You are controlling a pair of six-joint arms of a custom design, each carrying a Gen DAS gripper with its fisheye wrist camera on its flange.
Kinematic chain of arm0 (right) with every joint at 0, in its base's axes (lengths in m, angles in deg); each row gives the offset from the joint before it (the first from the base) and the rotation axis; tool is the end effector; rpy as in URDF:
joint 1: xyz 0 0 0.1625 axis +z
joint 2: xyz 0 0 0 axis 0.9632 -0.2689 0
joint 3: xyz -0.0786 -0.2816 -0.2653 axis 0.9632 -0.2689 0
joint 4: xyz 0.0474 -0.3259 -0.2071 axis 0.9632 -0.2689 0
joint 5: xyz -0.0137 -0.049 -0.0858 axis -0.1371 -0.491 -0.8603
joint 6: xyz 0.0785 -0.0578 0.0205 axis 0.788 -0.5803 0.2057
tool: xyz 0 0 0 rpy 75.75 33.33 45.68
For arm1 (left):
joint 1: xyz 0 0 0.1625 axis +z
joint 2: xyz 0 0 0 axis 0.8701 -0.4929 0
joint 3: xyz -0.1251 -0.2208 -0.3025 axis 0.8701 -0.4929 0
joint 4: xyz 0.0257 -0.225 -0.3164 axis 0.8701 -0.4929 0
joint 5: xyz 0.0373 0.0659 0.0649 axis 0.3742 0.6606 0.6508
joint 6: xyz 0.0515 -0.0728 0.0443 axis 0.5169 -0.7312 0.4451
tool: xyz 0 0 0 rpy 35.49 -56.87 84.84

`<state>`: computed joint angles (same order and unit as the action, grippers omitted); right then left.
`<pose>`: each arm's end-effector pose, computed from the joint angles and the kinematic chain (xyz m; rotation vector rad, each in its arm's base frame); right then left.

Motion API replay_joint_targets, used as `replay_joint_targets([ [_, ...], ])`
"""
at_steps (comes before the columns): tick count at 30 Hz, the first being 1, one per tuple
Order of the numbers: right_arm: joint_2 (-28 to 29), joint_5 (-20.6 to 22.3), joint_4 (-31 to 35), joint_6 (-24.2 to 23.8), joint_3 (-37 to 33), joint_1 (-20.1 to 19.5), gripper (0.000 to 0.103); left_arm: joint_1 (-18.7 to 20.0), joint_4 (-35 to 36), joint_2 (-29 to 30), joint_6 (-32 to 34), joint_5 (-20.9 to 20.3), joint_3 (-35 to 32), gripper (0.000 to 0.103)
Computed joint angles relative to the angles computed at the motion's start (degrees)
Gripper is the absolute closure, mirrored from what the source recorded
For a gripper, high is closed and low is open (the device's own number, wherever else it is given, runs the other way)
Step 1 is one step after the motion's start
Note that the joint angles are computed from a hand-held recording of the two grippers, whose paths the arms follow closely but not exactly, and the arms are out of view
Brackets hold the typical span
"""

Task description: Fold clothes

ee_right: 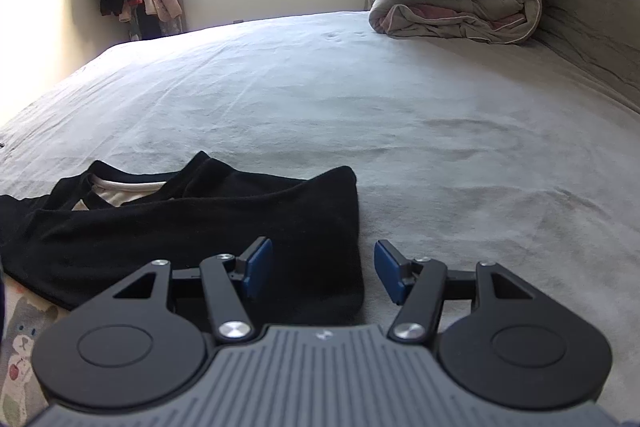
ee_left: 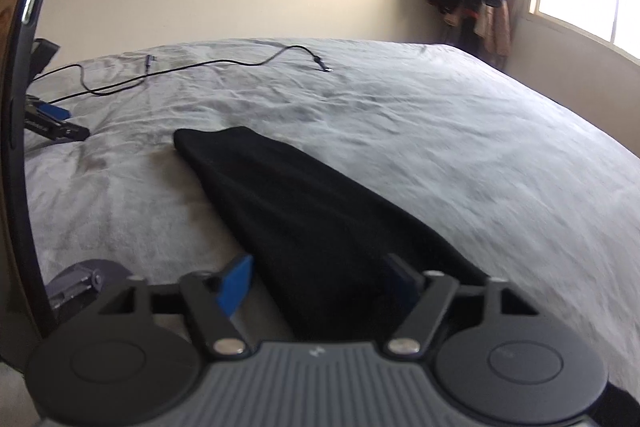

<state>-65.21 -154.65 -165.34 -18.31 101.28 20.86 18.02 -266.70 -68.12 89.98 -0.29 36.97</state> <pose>0.1219 -0.5812 0.0398 0.0013 -2.0366 1.2400 0.0547 -0.8020 0.1935 -0.1658 1.8893 -1.3114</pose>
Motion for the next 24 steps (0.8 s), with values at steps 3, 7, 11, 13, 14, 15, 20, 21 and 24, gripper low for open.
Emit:
replay_joint_targets([
  [3,-0.08,1.24,-0.35,0.41,0.31,0.0,0.042,0.1,-2.48,0.17,0.08,-0.87,-0.06,0.092],
  [7,-0.47,3.16,-1.33,1.51,1.15,-0.18,0.042,-0.13,-8.58,-2.17,-0.34,-5.58,4.98,0.096],
  [11,-0.92,4.15,-1.44,2.79,1.71,-0.38,0.042,-0.76,-15.52,-5.15,0.16,-12.05,11.4,0.096],
  [13,-0.89,4.05,-1.35,2.78,1.62,-0.35,0.042,-1.21,-18.19,-6.55,-0.01,-15.15,14.36,0.096],
  [14,-0.87,4.05,-1.34,2.75,1.57,-0.34,0.042,-1.47,-19.19,-7.14,-0.21,-16.65,15.63,0.096],
  [15,-0.85,4.14,-1.38,2.76,1.56,-0.32,0.042,-1.73,-20.15,-7.69,-0.43,-18.15,16.84,0.096],
  [20,-1.21,5.36,-2.09,3.15,2.31,-0.43,0.042,-3.37,-22.44,-10.84,-2.08,-25.24,23.5,0.096],
  [21,-1.29,5.72,-2.34,3.34,2.49,-0.47,0.042,-3.75,-22.67,-11.46,-2.42,-26.59,24.87,0.096],
  [24,-1.55,6.55,-2.71,3.92,2.9,-0.6,0.042,-4.94,-23.99,-13.24,-2.54,-30.68,29.53,0.096],
])
